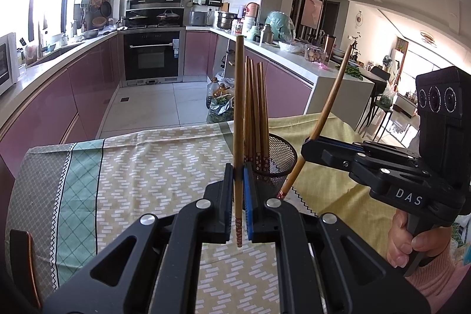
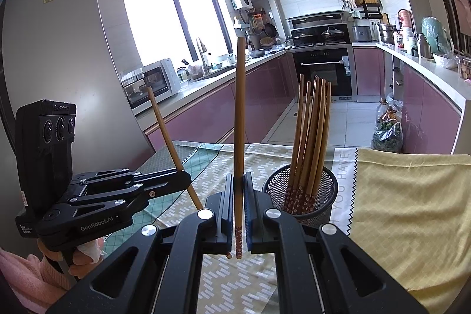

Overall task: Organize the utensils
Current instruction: 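Hold both chopsticks upright and move them over the black mesh cup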

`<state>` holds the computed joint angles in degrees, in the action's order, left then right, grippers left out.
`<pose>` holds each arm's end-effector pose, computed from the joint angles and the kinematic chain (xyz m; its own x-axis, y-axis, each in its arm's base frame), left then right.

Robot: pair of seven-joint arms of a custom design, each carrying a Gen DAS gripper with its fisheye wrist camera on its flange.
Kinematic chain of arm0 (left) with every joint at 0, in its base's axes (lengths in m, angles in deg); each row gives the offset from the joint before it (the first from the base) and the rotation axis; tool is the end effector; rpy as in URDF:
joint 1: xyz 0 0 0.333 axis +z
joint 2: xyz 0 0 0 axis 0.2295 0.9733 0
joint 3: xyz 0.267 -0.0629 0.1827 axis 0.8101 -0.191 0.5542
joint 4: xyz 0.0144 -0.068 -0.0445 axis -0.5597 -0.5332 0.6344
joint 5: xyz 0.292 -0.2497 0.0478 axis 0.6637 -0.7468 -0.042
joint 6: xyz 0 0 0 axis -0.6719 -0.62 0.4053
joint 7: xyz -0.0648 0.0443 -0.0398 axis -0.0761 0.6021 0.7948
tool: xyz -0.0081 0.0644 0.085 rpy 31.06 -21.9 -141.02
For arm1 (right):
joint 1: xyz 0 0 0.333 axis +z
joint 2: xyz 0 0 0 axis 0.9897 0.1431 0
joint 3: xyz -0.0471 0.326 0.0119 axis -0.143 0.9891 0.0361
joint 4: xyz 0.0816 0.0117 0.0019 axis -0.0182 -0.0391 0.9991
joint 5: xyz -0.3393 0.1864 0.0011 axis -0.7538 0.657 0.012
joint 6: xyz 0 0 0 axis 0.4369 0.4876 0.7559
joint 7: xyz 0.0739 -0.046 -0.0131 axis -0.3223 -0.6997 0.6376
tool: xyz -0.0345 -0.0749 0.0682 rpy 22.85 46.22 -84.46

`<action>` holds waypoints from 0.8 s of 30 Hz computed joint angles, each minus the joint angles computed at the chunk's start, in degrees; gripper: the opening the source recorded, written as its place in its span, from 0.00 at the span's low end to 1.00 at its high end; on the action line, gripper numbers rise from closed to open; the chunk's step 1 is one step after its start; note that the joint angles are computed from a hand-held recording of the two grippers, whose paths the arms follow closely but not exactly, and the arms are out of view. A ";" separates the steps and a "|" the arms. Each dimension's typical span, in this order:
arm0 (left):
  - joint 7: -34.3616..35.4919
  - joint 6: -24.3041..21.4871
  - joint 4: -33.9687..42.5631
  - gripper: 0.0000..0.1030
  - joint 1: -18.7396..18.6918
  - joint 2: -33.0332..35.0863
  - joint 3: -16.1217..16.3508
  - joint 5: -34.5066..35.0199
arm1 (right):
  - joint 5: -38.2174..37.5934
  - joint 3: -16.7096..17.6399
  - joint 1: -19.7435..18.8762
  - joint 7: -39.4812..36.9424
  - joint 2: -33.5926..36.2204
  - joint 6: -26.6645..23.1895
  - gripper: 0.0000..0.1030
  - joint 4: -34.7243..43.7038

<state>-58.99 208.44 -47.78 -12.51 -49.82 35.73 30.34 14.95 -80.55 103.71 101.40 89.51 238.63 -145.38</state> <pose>0.4888 -0.4165 0.6327 -0.1904 -0.9724 0.1352 -0.5550 -0.0069 -0.8318 0.5486 0.2691 0.6213 0.6221 -0.7320 -0.2777 -0.5018 -0.1005 -0.8591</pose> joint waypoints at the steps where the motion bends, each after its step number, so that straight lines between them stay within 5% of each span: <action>1: 0.03 0.03 0.04 0.07 0.01 0.03 0.01 0.00 | 0.06 -0.01 -0.02 -0.07 -0.02 -0.02 0.05 -0.02; 24: 0.91 -0.24 1.68 0.07 -0.55 0.96 0.45 0.20 | -0.25 0.03 -0.12 0.24 0.15 0.13 0.05 0.50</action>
